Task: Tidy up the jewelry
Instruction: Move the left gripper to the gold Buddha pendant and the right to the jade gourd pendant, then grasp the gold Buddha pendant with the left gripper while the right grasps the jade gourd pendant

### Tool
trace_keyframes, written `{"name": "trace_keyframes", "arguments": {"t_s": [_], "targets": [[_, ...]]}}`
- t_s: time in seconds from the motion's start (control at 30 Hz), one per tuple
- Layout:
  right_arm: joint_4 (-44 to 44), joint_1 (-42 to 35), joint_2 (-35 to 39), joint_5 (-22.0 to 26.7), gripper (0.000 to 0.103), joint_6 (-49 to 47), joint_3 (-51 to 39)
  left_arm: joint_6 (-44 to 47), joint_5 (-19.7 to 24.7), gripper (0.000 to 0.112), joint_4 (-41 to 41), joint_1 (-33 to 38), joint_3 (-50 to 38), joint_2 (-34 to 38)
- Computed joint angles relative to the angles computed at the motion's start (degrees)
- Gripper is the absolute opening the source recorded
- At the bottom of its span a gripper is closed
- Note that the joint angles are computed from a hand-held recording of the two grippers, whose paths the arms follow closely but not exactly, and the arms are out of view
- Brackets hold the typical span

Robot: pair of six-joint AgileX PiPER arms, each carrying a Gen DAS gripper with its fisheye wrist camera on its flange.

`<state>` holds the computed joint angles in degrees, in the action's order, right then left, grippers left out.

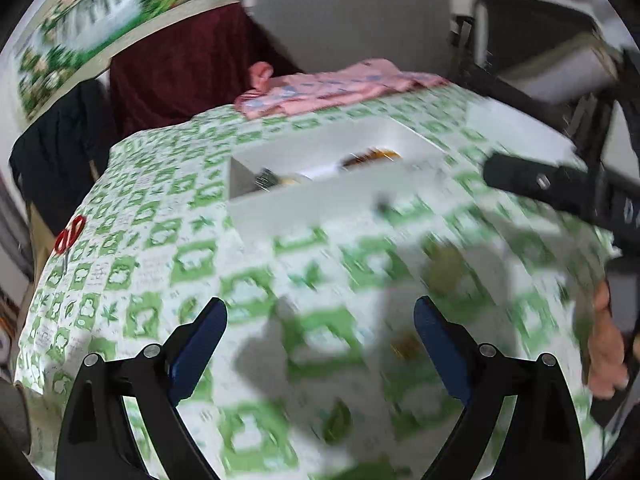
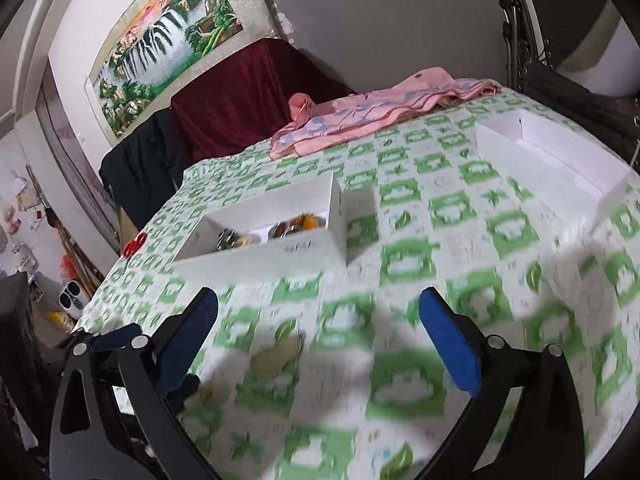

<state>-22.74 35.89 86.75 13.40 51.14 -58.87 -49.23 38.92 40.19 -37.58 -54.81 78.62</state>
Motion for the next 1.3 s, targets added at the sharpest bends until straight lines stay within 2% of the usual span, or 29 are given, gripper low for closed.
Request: {"name": "trace_keyframes", "arguments": {"t_s": [0.13,0.3,0.37,0.47,0.53,0.67,0.73,0.8,0.9,1.03,1.13,1.3], "targets": [[-1.9,0.3,-2.2,-1.2,0.096,3.2,2.8,2.0,0.3,0.093,-0.2,-2.0,1.3,-0.4],[6.4,-0.5,-1.6,-1.5,0.096,-4.6,2.5,11.8,0.4,0.093,-10.1,1.9,-1.4,2.4],[8.5,-0.9,-1.4,-1.6,0.096,-6.7,2.3,13.3,0.6,0.093,-11.4,2.2,-2.0,3.1],[13.0,-1.7,-1.3,-1.9,0.096,-11.0,2.4,14.3,0.5,0.094,-12.8,3.3,-2.4,3.5],[16.2,-2.1,-1.4,-2.2,0.096,-13.8,2.5,9.7,2.1,0.094,-9.3,4.0,-2.5,3.8],[22.1,-2.7,-1.0,-2.0,0.096,-19.7,2.1,5.7,3.6,0.094,-8.7,9.5,-2.0,2.9],[22.5,-2.3,-0.8,-1.6,0.096,-20.9,1.8,7.1,3.0,0.094,-10.8,12.1,-1.2,1.9],[21.1,-1.1,0.0,0.0,0.096,-21.5,0.5,9.4,2.0,0.094,-13.7,13.9,-0.3,0.5],[21.8,1.1,1.2,2.6,0.093,-25.5,-1.5,8.1,1.0,0.094,-11.6,12.9,0.9,-1.2],[23.8,3.2,3.6,8.5,0.071,-29.9,-5.0,2.8,1.7,0.094,-5.8,9.4,1.8,-1.7],[20.3,4.2,6.1,12.8,0.065,-26.2,-8.0,1.1,1.5,0.094,-4.6,8.6,2.4,-2.8],[14.7,5.8,10.5,17.7,0.060,-22.4,-13.6,5.1,-0.3,0.094,-9.6,11.4,2.4,-3.2]]}}
